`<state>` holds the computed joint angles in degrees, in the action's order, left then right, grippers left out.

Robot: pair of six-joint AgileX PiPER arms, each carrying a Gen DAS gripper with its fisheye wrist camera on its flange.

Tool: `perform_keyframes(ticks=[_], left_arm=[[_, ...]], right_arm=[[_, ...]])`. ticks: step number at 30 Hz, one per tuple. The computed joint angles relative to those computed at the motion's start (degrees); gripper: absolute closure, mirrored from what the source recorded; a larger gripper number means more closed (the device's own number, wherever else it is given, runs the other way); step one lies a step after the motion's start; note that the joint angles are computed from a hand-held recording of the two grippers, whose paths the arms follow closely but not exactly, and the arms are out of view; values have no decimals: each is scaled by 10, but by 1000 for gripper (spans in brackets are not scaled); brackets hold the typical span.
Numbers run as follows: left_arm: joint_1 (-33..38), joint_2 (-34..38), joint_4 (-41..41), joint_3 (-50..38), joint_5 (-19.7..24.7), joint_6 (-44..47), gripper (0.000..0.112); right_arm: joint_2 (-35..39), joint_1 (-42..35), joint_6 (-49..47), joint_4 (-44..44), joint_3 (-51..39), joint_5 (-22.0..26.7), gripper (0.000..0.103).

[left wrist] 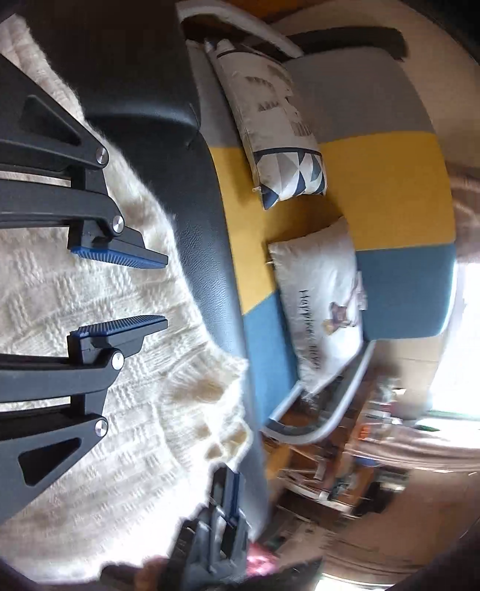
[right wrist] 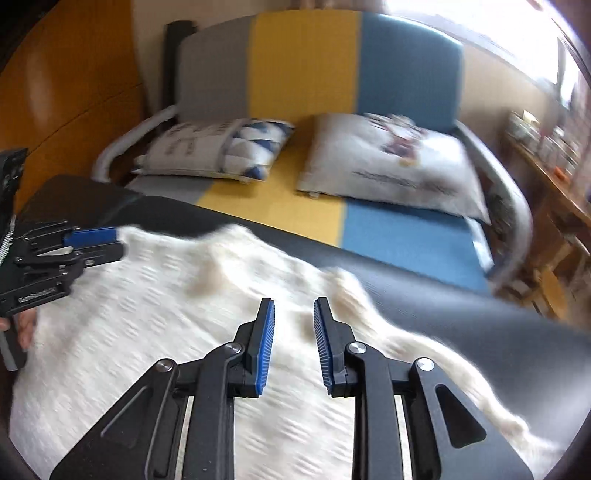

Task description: Fold clothes

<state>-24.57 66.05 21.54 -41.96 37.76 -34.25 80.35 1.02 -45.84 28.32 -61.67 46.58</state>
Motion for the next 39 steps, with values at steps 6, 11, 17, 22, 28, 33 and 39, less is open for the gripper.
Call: perform_keyframes(ticks=[6,11,17,22,28,33,39], left_arm=[[-16,-7,-4,-3,-18,-35,86],[-75,35,36,-48,-32,-82,86],[-104,109,101,-51,-36,-177,85],[-113,94,91,-59,-10,-194,86],[-225,20,167,-39,51,-302,86],[-344,26,209,-21,122,-414,85],[-359,45,173,-35,142,-428,85]], right_arm=[[27,-54,-28,38,-13,18,79],[27,-47,-88,103,-43,70,79],[86,16,-6,29,-53,-8,79],[69,7,-10,35,-52,17,79],[-30,-115,-114,97,10,101,79],[-49,-274,-166,64,38,146,79],[-23,-346,-197,65,38,158,78]])
